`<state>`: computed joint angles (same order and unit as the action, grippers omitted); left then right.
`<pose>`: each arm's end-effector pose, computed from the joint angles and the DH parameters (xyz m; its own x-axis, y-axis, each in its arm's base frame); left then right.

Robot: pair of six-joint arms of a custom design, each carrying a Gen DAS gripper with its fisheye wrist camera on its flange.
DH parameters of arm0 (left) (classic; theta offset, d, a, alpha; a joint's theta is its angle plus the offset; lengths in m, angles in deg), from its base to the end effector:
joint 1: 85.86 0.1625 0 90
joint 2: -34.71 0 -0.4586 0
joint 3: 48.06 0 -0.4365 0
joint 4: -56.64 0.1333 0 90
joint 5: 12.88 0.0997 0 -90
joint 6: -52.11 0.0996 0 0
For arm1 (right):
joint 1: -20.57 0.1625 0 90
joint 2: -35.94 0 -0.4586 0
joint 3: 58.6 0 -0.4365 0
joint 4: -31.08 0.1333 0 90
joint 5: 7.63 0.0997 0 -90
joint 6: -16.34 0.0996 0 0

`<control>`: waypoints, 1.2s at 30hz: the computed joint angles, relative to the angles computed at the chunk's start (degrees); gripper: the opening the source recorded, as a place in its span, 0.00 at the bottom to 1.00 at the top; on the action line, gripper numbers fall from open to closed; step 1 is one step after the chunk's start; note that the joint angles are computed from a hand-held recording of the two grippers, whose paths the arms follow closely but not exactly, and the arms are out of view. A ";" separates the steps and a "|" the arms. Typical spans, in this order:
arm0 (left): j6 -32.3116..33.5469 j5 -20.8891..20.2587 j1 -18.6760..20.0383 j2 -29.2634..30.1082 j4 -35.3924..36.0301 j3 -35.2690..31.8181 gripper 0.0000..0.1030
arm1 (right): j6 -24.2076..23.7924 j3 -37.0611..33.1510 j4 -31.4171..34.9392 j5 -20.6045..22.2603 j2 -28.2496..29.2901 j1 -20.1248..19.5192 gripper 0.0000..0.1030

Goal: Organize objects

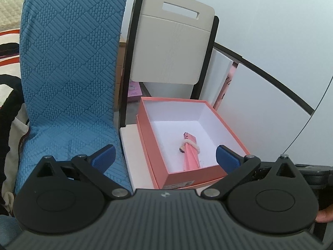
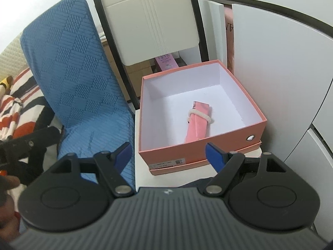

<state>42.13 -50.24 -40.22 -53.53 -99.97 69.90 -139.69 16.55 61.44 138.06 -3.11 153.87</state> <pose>-0.2041 -0.5126 0.4160 -0.8527 -0.0172 -0.5221 0.4177 0.5776 -0.7014 0.4760 -0.4307 0.1029 -0.8370 0.1372 0.5297 -0.3159 0.6692 -0.6726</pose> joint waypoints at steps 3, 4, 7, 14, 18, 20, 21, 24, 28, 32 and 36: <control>-0.15 0.12 0.14 0.25 -0.11 0.01 1.00 | -0.36 0.34 -0.62 -0.64 -0.28 -0.13 1.00; -0.20 0.15 0.16 0.38 0.01 -0.04 1.00 | -0.66 0.42 -0.77 -0.79 -0.35 -0.15 1.00; -0.42 0.20 0.31 0.68 0.40 -0.17 1.00 | -1.31 0.22 -0.68 -0.32 -0.17 -0.17 1.00; -1.16 0.37 0.35 0.82 0.98 -0.28 1.00 | -1.56 0.03 -0.62 -0.31 -0.04 -0.38 1.00; -1.44 0.49 0.26 0.85 1.23 -0.28 1.00 | -1.79 -0.24 -0.44 -0.25 0.20 -0.36 1.00; -1.58 0.04 0.33 0.70 1.92 -0.40 1.00 | -1.64 -0.48 -0.15 -0.12 0.38 -0.30 1.00; -1.73 -0.21 0.40 0.58 2.55 -0.53 1.00 | -1.52 -0.57 0.00 -0.12 0.46 -0.27 1.00; -2.11 -0.02 0.42 0.43 3.00 -0.54 1.00 | -1.23 -0.83 0.49 -0.05 0.69 -0.22 1.00; -2.30 -0.58 0.57 0.09 3.32 -0.46 1.00 | -0.81 -1.20 1.26 -0.02 1.02 -0.19 1.00; -1.92 -0.57 0.61 -0.13 3.16 -0.27 1.00 | -0.61 -1.81 2.04 -0.02 1.39 -0.24 1.00; -1.99 -0.60 0.70 -0.22 3.59 -0.21 1.00 | -0.40 -2.23 2.58 0.04 1.71 -0.27 1.00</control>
